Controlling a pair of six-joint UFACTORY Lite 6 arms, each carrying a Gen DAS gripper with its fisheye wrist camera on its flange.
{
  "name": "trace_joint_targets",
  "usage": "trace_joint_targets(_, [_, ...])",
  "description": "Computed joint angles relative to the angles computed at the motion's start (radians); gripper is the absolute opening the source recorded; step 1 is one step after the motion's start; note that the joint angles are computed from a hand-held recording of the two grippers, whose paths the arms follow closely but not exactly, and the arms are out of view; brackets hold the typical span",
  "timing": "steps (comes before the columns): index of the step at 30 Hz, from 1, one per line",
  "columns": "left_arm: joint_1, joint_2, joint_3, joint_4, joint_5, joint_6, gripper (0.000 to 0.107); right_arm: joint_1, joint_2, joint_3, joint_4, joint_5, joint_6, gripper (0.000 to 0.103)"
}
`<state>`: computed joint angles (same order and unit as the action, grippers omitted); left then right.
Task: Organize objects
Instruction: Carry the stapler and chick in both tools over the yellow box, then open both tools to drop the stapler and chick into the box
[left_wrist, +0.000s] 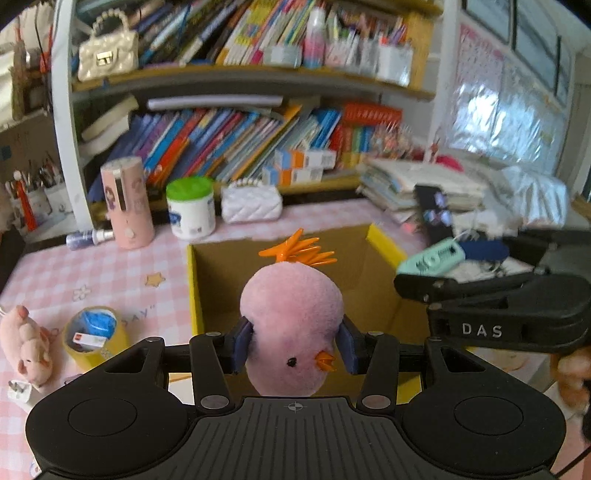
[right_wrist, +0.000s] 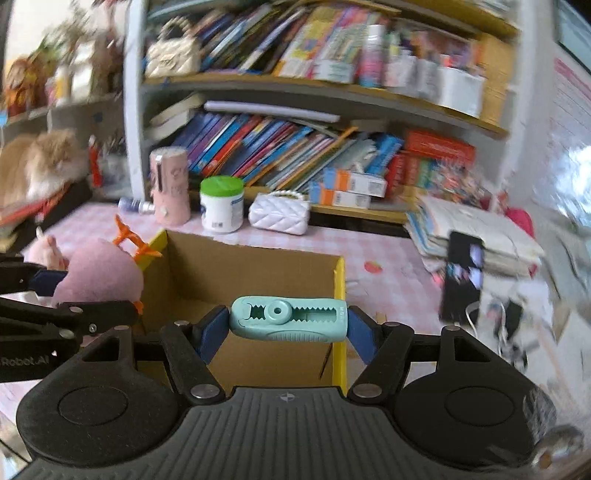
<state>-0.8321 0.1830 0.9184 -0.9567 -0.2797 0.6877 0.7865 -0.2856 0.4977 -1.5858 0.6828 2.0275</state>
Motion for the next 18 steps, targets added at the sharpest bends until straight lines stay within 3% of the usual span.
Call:
trace_joint_targets(8, [0.054,0.248,0.247,-0.305,0.041,0.354,0.046,-0.285,0.279,0.156,-0.419,-0.280,0.050,0.067])
trace_joint_targets(12, [0.059,0.368,0.383,-0.588,0.054,0.659,0.046,-0.385,0.418,0.266,-0.597,-0.410,0.055,0.067])
trace_joint_targets(18, [0.054,0.473,0.499,-0.889,0.048,0.997,0.046,-0.448,0.606,0.419,-0.570,-0.530,-0.149,0.067])
